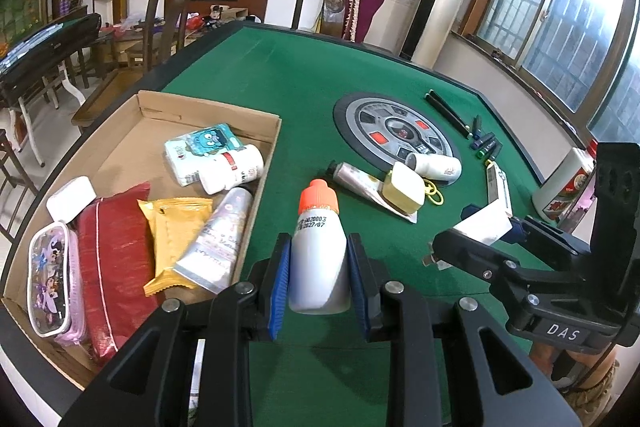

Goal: Organize objects
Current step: 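Carry the bottle over the cardboard tray with the left gripper while the right gripper carries the white box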

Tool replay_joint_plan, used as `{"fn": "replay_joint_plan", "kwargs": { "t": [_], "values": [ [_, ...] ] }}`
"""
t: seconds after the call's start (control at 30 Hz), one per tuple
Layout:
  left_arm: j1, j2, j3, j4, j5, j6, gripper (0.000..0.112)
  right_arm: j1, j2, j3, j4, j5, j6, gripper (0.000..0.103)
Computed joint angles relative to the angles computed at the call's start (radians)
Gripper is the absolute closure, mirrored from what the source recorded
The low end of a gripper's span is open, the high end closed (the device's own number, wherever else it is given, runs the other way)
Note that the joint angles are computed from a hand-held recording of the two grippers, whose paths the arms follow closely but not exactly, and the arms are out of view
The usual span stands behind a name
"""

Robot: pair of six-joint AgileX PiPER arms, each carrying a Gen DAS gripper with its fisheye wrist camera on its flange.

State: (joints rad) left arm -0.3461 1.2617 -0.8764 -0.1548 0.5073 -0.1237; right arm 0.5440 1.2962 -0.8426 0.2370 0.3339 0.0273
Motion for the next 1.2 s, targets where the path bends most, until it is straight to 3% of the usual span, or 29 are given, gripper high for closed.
{"fn": "replay_joint_plan", "kwargs": {
  "t": [0.5, 1.2],
  "values": [
    [0.201, -0.079, 0.050, -0.170, 0.031, 0.223, 0.086, 0.092, 0.054, -0.067, -0.147, 0.005, 0.161, 0.035],
    [0.543, -0.076, 0.013, -0.293, 0.120, 0.456, 0.086, 0.128, 0.128, -0.116, -0.056, -0.011, 0.068, 0.035]
  ]
}}
